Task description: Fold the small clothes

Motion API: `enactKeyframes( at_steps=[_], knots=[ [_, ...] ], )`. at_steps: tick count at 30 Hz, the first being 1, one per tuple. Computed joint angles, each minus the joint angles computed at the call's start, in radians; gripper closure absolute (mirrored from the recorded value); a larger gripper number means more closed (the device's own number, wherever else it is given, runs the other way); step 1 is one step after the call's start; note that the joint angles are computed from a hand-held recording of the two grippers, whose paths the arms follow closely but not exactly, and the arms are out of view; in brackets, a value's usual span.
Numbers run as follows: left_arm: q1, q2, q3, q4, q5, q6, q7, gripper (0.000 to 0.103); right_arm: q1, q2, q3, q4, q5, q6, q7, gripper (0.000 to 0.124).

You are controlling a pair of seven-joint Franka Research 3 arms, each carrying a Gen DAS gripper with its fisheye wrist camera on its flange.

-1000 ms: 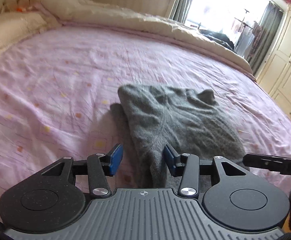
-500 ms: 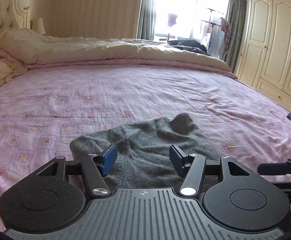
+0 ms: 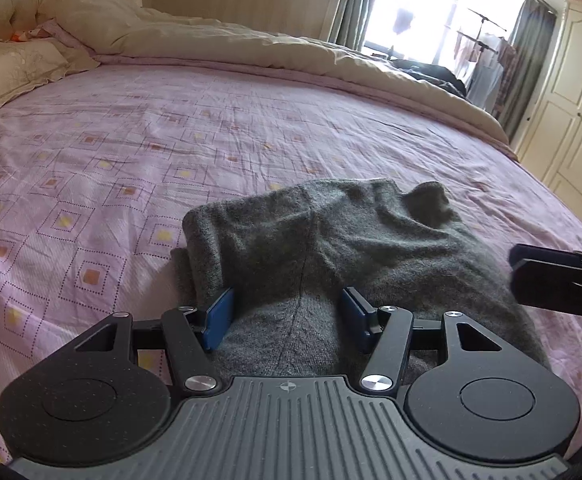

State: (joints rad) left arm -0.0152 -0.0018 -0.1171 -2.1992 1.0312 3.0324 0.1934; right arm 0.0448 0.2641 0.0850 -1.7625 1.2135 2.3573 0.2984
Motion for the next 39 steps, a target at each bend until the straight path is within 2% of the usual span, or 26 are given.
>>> enactKeyframes(
  at_steps=[2, 7, 9, 11, 14, 17, 19, 22, 24, 25, 26, 30, 31, 32, 33, 39],
  knots=[
    [-0.001, 0.005, 0.001, 0.005, 0.005, 0.001, -0.008, 0.046, 0.028, 0.081, -0.008, 0.094, -0.091, 0.044, 0.105, 0.051],
    [-0.004, 0.002, 0.001, 0.006, 0.026, -0.01, -0.03, 0.046, 0.101, 0.178, -0.031, 0.171, -0.308, 0.348, 0.254, 0.051],
    [-0.005, 0.0, -0.001, 0.005, 0.013, -0.015, -0.021, 0.046, 0.083, 0.162, -0.013, 0.149, -0.301, 0.418, 0.278, 0.051],
    [-0.006, 0.0, -0.002, 0.007, 0.012, -0.018, -0.02, 0.046, 0.037, 0.121, 0.034, 0.103, -0.248, 0.462, 0.235, 0.049],
    [-0.012, 0.0, -0.007, 0.014, 0.0, -0.046, -0.002, 0.043, -0.039, 0.022, 0.102, 0.004, -0.11, 0.437, 0.054, 0.048],
    [-0.019, -0.009, -0.013, 0.017, -0.012, -0.081, 0.016, 0.039, -0.045, -0.09, 0.099, -0.113, 0.017, 0.381, -0.122, 0.046],
    [-0.021, -0.022, -0.017, 0.011, -0.01, -0.098, 0.013, 0.039, -0.031, -0.139, 0.081, -0.181, 0.055, 0.347, -0.172, 0.044],
    [-0.015, -0.052, -0.027, -0.006, 0.051, -0.124, -0.059, 0.038, 0.047, -0.127, 0.032, -0.229, -0.088, 0.408, -0.076, 0.042],
    [-0.01, -0.07, -0.033, -0.021, 0.06, -0.143, -0.079, 0.037, 0.037, -0.109, 0.038, -0.225, 0.003, 0.403, -0.088, 0.04],
    [-0.007, -0.076, -0.034, -0.028, 0.054, -0.144, -0.078, 0.037, 0.052, -0.106, 0.013, -0.218, -0.012, 0.387, -0.027, 0.039],
    [-0.005, -0.081, -0.035, -0.035, 0.045, -0.146, -0.071, 0.036, 0.05, -0.116, 0.005, -0.223, 0.003, 0.38, -0.019, 0.038],
    [0.004, -0.124, -0.054, -0.059, 0.066, -0.191, -0.074, 0.036, 0.07, -0.192, -0.008, -0.267, 0.107, 0.436, -0.113, 0.035],
    [0.005, -0.138, -0.06, -0.065, 0.069, -0.208, -0.072, 0.036, 0.075, -0.218, -0.017, -0.282, 0.123, 0.433, -0.117, 0.031],
    [0.001, -0.151, -0.065, -0.071, 0.054, -0.229, -0.051, 0.035, 0.08, -0.247, -0.027, -0.303, 0.132, 0.428, -0.11, 0.021],
    [-0.004, -0.164, -0.069, -0.077, 0.027, -0.252, -0.022, 0.034, 0.085, -0.273, -0.039, -0.319, 0.136, 0.417, -0.095, 0.021],
    [-0.021, -0.258, -0.109, -0.106, -0.061, -0.339, 0.045, 0.027, 0.1, -0.389, -0.098, -0.405, -0.043, 0.333, 0.168, 0.021]
  ],
)
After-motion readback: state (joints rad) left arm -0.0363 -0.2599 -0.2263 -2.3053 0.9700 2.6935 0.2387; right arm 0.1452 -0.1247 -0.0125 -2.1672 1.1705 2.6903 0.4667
